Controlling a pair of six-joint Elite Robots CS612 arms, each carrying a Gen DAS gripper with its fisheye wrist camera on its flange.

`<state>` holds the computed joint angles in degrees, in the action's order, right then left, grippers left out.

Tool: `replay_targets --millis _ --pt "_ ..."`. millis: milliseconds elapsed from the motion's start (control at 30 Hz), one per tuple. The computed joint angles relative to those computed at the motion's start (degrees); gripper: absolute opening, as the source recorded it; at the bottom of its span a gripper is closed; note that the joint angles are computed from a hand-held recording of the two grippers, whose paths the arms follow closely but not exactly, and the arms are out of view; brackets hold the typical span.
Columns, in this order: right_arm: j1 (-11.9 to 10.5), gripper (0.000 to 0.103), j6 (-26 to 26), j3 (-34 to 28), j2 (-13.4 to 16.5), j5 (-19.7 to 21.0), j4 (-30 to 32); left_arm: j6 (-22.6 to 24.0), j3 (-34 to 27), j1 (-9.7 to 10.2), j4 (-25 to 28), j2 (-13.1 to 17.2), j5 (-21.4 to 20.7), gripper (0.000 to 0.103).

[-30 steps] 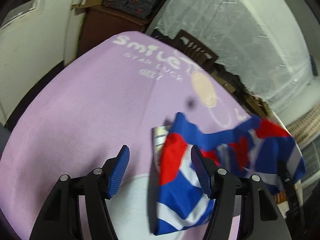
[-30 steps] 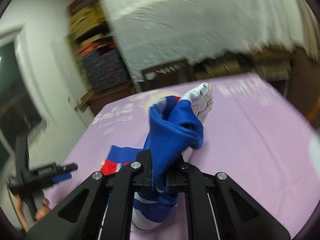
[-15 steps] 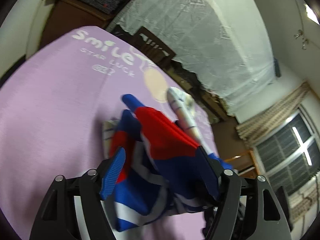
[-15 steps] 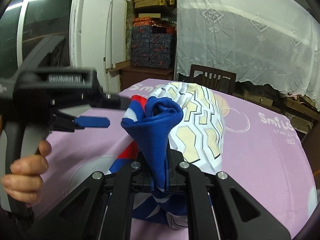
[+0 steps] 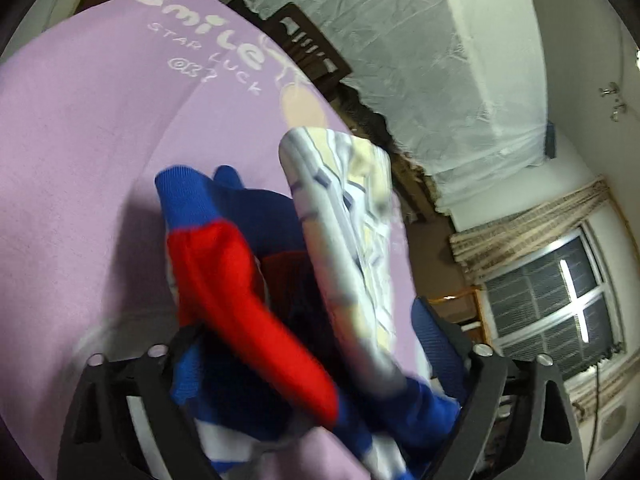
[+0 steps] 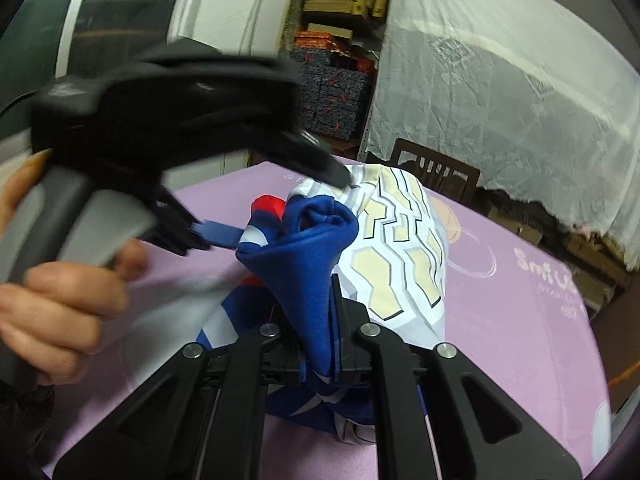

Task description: Fold large clothes

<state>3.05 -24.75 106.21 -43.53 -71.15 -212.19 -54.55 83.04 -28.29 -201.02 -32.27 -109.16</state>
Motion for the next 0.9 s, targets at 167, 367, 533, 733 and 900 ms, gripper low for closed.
replay_targets --millis 167,367,533,733,900 --pt "0.61 0.012 -4.67 0.97 0.51 -1.1 -0.93 3.39 0.24 -0.25 2.48 -0.47 3.58 0.027" --pt "0.85 0.062 -10.82 2.14 1.21 -2.88 -5.8 4.85 1.03 -0.57 3.03 -1.21 6.34 0.024" --pt "1.33 0.041 -12.79 0.73 2.76 -7.4 -8.27 5.72 2.73 -0.74 2.19 -2.46 9.26 0.019" --pt "1.37 0.023 -12.11 0.9 1.06 -3.43 -5.77 8.87 5.15 -0.79 7.47 -4.38 12.42 0.019" --pt "2.61 0.024 -19.32 0.51 2.29 -5.57 -2.73 12.6 4.5 -1.38 17.24 -4.46 16.01 0.034"
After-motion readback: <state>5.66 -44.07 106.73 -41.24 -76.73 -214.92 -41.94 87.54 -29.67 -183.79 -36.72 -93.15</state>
